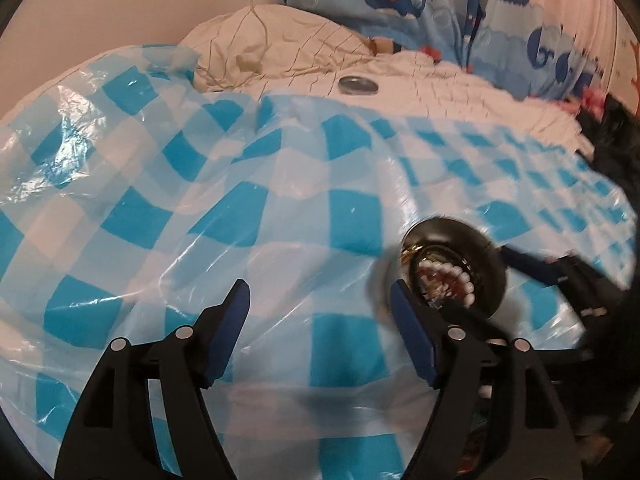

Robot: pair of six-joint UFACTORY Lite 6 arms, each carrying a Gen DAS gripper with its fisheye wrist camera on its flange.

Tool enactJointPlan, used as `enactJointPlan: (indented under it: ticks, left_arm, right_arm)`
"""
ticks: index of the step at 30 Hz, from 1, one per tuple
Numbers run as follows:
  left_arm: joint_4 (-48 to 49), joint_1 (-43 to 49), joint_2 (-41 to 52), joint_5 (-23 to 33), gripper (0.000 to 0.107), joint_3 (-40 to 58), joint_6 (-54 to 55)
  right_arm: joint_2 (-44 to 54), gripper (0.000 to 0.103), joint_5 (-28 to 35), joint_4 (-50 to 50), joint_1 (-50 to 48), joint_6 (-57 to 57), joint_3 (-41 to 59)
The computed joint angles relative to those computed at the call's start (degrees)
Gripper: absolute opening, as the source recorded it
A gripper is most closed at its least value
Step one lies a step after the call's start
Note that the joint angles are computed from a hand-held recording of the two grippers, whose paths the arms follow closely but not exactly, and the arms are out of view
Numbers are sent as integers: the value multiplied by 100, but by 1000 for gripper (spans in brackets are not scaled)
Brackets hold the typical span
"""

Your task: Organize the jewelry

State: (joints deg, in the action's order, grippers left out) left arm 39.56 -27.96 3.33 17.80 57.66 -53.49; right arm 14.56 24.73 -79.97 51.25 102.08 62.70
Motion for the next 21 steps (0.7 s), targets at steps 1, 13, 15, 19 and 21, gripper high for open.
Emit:
enactJointPlan:
  ticks: [1,13,15,19,21]
  left_arm:
    - [100,-33,4,25,69,-30,-82]
    - [1508,-653,-173,328,74,-671,-1373]
    - [1564,-653,-84,301,77,-720,-1460]
    - [1340,-641,369,207,96,-643,-1261]
    - [1255,-667,759,113,96,-578,-1154]
  right_arm:
    - [-175,71,204,88,109,-60,-151]
    - [-2606,76,1436,1213,1371,447,-2495]
    - [-2708,77,1584,1307,1455,643,-2671]
    - [-2614,80,1603,1273,1216,1021,-2870]
    - [-2439,81,1517,1261,1044,1178,-2925]
